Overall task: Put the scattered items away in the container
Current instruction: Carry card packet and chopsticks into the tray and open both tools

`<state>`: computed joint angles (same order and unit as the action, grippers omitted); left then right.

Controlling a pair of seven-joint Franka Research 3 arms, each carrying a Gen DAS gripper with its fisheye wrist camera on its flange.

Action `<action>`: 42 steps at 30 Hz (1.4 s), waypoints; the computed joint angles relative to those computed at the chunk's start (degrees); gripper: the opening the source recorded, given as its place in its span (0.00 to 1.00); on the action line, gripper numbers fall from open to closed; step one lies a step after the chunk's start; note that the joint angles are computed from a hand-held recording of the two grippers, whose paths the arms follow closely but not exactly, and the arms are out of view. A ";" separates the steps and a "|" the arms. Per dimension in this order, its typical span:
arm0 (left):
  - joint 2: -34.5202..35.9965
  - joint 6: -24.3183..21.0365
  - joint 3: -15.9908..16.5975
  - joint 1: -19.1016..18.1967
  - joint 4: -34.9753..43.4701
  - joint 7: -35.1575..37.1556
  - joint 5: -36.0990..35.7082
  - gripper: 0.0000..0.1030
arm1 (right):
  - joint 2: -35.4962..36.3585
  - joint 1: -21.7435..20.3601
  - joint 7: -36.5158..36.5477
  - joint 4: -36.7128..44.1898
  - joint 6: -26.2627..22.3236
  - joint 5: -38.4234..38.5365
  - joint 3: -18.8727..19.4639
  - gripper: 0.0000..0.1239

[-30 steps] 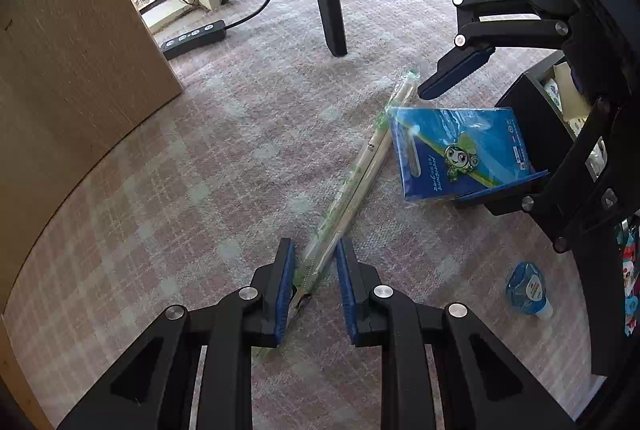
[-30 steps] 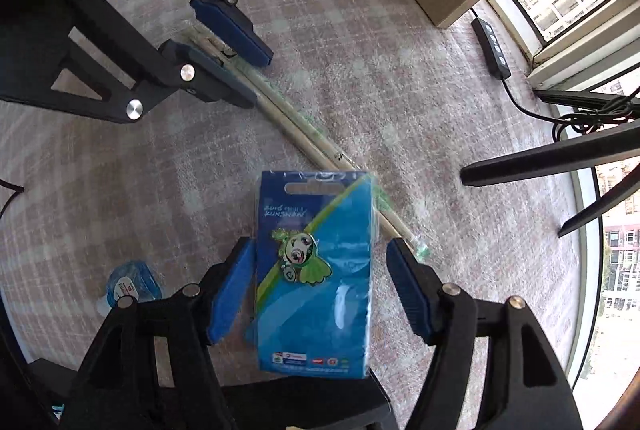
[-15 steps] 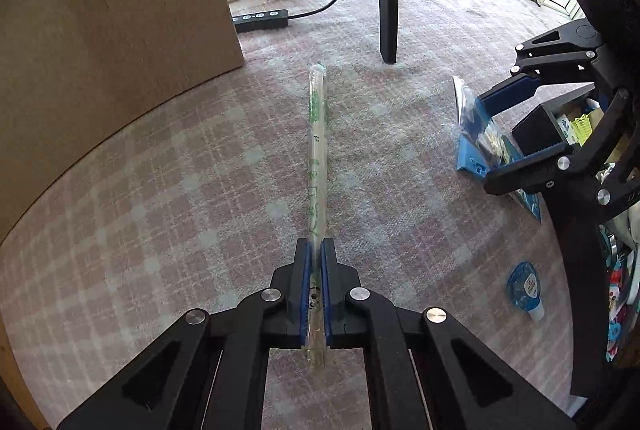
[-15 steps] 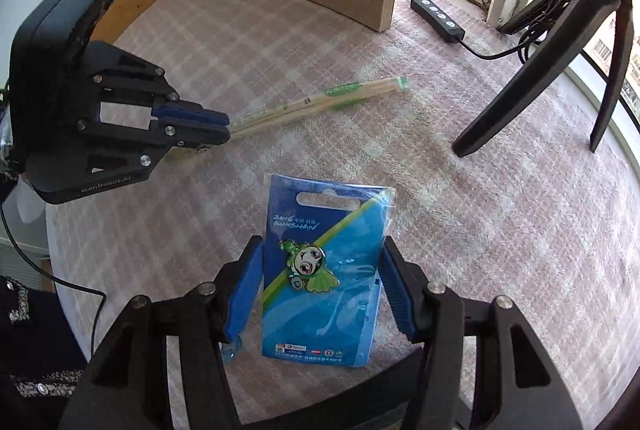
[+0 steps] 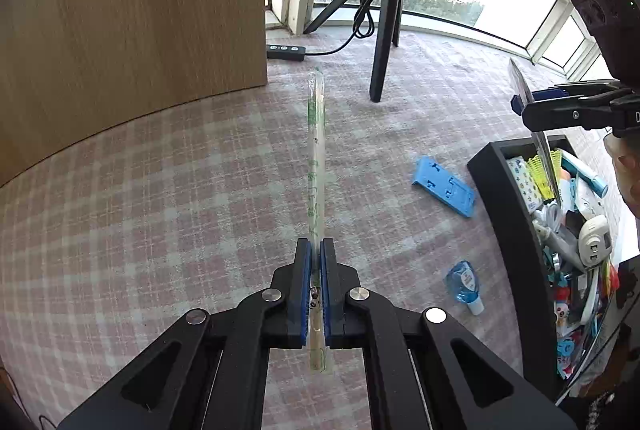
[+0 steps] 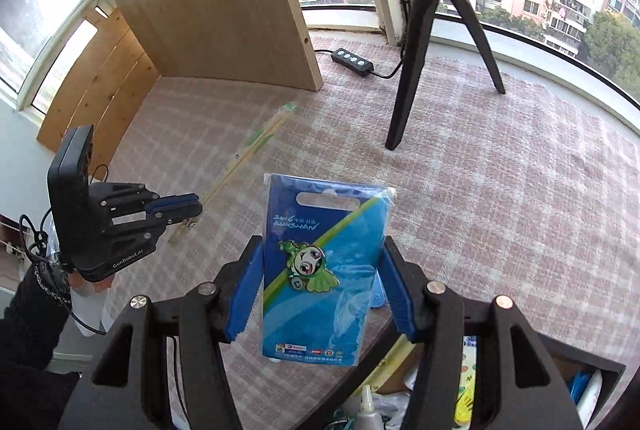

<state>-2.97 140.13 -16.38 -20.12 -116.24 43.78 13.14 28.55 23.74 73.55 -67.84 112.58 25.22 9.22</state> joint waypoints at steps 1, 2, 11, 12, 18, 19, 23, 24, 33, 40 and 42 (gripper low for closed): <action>-0.13 0.02 -0.17 -0.17 0.39 -0.22 -0.08 0.04 | -1.60 -0.86 0.92 -1.75 0.51 1.35 -0.13 0.45; -0.34 0.43 -0.34 -0.43 0.57 -0.15 -0.73 0.04 | -2.58 -1.15 2.08 -2.49 0.70 1.78 -0.37 0.45; 4.92 3.12 -3.21 -4.70 9.19 0.70 0.77 0.04 | -19.75 -6.08 5.88 -20.91 5.10 2.92 -4.05 0.45; 6.20 3.10 -3.50 -5.39 10.86 1.28 0.86 0.04 | -21.38 -6.68 6.15 -22.98 5.57 2.77 -4.53 0.45; 15.10 2.22 -4.27 -9.69 22.06 4.04 1.84 0.04 | -31.71 -9.93 8.21 -35.90 7.12 1.29 -7.03 0.45; 16.89 1.57 -4.25 -10.46 24.37 4.72 2.16 0.04 | -33.19 -10.35 8.59 -37.75 7.47 0.73 -7.23 0.45; 24.57 -2.58 -3.52 -14.12 35.08 7.81 3.86 0.04 | -37.68 -11.67 9.55 -43.75 8.04 -1.83 -7.62 0.45; 26.46 -3.82 -3.18 -15.10 37.90 8.52 4.30 0.04 | -38.46 -11.84 9.77 -44.98 8.34 -2.63 -7.53 0.45; 40.10 -15.28 1.95 -23.71 60.58 14.01 7.62 0.54 | -41.69 -12.16 8.01 -49.83 8.47 -3.78 -7.27 0.49; 33.63 -11.48 2.95 -21.87 50.61 10.23 8.77 0.51 | -42.72 -11.72 9.06 -51.12 11.72 -5.87 -6.59 0.51; 30.63 -10.16 2.70 -20.38 45.87 8.73 8.99 0.51 | -43.00 -11.74 10.22 -51.74 13.07 -6.68 -6.26 0.51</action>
<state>27.65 129.97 -13.67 -40.50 -70.37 52.52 22.13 -14.45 12.00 83.78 -119.58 125.65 18.54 2.96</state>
